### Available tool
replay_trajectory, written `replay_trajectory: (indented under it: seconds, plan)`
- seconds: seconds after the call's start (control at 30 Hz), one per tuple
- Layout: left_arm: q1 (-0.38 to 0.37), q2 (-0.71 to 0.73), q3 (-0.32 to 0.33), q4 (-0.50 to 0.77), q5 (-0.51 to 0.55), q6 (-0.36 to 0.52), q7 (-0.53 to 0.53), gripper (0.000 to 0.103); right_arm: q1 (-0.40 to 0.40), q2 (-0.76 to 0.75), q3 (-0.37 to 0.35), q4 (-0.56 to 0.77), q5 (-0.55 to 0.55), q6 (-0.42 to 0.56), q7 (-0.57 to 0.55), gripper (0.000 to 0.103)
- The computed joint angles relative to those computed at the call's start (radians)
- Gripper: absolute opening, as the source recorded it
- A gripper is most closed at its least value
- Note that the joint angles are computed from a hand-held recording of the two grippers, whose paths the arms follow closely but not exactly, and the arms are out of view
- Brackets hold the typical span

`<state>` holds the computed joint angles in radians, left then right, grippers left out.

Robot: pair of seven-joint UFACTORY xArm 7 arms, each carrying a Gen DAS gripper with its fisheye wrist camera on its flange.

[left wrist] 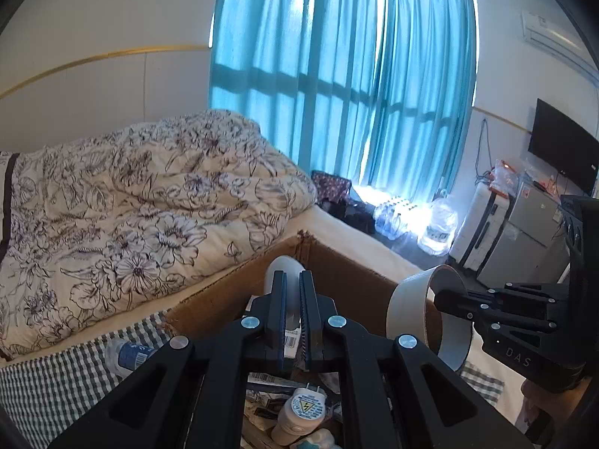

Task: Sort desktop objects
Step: 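Carry the white tape roll over the cardboard box with both tools, then open both tools to drop the tape roll into the box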

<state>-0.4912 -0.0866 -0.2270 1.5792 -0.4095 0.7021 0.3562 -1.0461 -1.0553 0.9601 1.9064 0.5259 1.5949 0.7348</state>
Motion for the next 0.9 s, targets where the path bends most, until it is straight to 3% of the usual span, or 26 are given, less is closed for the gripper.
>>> replay_trajectory:
  seconds: [0.37, 0.47, 0.57, 0.63, 0.7, 0.83, 0.87, 0.9]
  plan:
    - [0.008, 0.099, -0.013, 0.026, 0.150, 0.049, -0.105, 0.007, 0.029, 0.008, 0.082, -0.144, 0.037, -0.100, -0.002, 0.005]
    - [0.008, 0.106, -0.014, 0.018, 0.179, 0.049, -0.120, 0.013, 0.041, 0.012, 0.094, -0.177, 0.039, -0.121, 0.004, 0.006]
    - [0.005, 0.107, -0.016, 0.006, 0.217, 0.047, -0.145, 0.026, 0.055, 0.018, 0.106, -0.202, 0.035, -0.137, 0.011, 0.006]
    - [0.004, 0.107, -0.016, 0.005, 0.229, 0.047, -0.158, 0.047, 0.062, 0.025, 0.115, -0.210, 0.031, -0.142, 0.017, 0.006]
    - [0.005, 0.099, -0.016, -0.001, 0.215, 0.042, -0.149, 0.058, 0.070, 0.029, 0.122, -0.220, 0.027, -0.149, 0.023, 0.007]
    - [0.005, 0.082, -0.016, -0.002, 0.224, 0.027, -0.144, 0.069, 0.081, 0.039, 0.134, -0.232, 0.022, -0.158, 0.037, 0.009]
    - [0.007, 0.075, -0.015, -0.004, 0.224, 0.019, -0.145, 0.070, 0.081, 0.041, 0.134, -0.231, 0.019, -0.161, 0.041, 0.016]
    - [0.009, 0.072, -0.012, -0.002, 0.221, 0.018, -0.146, 0.071, 0.078, 0.043, 0.136, -0.223, 0.013, -0.159, 0.045, 0.032]
